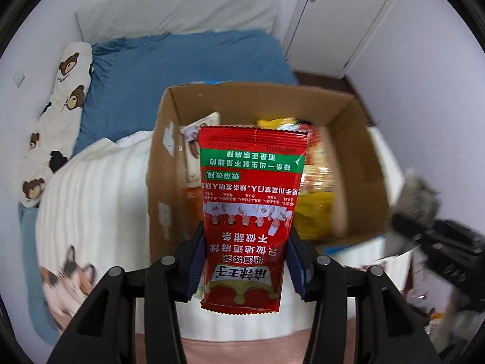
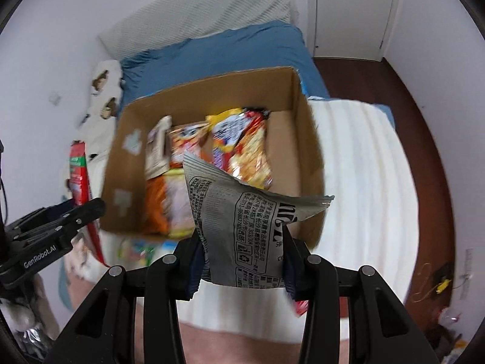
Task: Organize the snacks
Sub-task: 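Carry both packets into the box and open both tools to release, then lift both tools out of the box toward the remaining snacks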
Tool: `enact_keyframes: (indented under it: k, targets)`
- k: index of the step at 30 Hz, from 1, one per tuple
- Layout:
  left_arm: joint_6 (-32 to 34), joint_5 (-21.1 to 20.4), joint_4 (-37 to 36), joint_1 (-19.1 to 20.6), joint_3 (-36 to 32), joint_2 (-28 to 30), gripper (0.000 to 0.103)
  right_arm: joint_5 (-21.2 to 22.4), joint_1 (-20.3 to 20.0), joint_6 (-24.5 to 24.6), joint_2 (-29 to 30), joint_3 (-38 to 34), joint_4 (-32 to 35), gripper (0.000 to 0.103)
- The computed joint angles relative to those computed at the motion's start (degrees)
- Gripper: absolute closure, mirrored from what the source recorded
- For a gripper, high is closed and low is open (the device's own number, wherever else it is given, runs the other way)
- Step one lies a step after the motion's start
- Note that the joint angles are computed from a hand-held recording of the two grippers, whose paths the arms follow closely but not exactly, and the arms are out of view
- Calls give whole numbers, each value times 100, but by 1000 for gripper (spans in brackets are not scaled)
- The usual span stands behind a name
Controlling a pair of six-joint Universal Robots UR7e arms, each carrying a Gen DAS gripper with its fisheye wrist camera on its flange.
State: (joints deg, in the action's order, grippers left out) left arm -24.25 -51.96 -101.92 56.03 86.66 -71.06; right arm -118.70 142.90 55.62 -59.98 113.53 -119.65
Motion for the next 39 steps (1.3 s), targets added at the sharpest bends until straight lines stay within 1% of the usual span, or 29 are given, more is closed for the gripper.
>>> enact_keyframes:
  k: [1,3,6,7,10,12,14,15,16,17,18,19,21,28,30,33,35,39]
  targets:
    - [-40,54,203,108,-194,173,58,-51,-143,-73,52,-100,111,58]
    - [-129,205,582,296,-470,486,58,-110,-387,-210,222,-152,123,58]
    - [-272,390,937,504,-568,736,57,-84,-615,-250,355,-182,198,58]
    - [-295,449,1006,568,-579,792,57,-93,-766,-337,545,-128,-51,58]
    - [-360,525,1219,729,-711,959,56,-6,-1019,-417,716,-32,-275,58]
    - [-465,460,1349,785,-772,998,56,152,-1182,-455,820,-20,-277,57]
    - [-566,348,1353,852,-781,989,50,396,-1363,-499,876,-2,-160,49]
    - [-650,220,1354,903,-794,973,45,417,-1392,-532,905,17,-125,30]
    - [-634,85,1280,946,-786,952,43,433,-1371,-527,921,66,-148,17]
    - [-598,-69,1190,995,-776,935,36,561,-1410,-621,911,165,-357,17]
    - [-578,-174,1128,1019,-759,920,31,597,-1421,-616,938,184,-374,17]
    - [-558,-211,1071,1022,-730,909,28,560,-1397,-625,979,159,-335,17]
    - [-485,-243,940,995,-638,885,16,527,-1376,-602,996,146,-323,14]
    - [-455,-107,726,870,-388,818,15,511,-1334,-507,904,239,-493,13]
    - [-482,-51,659,760,-275,739,15,488,-1284,-471,857,232,-477,13]
    - [-452,122,379,597,-45,587,15,364,-1174,-425,785,229,-496,13]
    - [-460,145,249,491,63,498,15,291,-1089,-389,732,232,-521,13]
    - [-313,283,-268,268,433,237,15,122,-860,-323,676,183,-470,13]
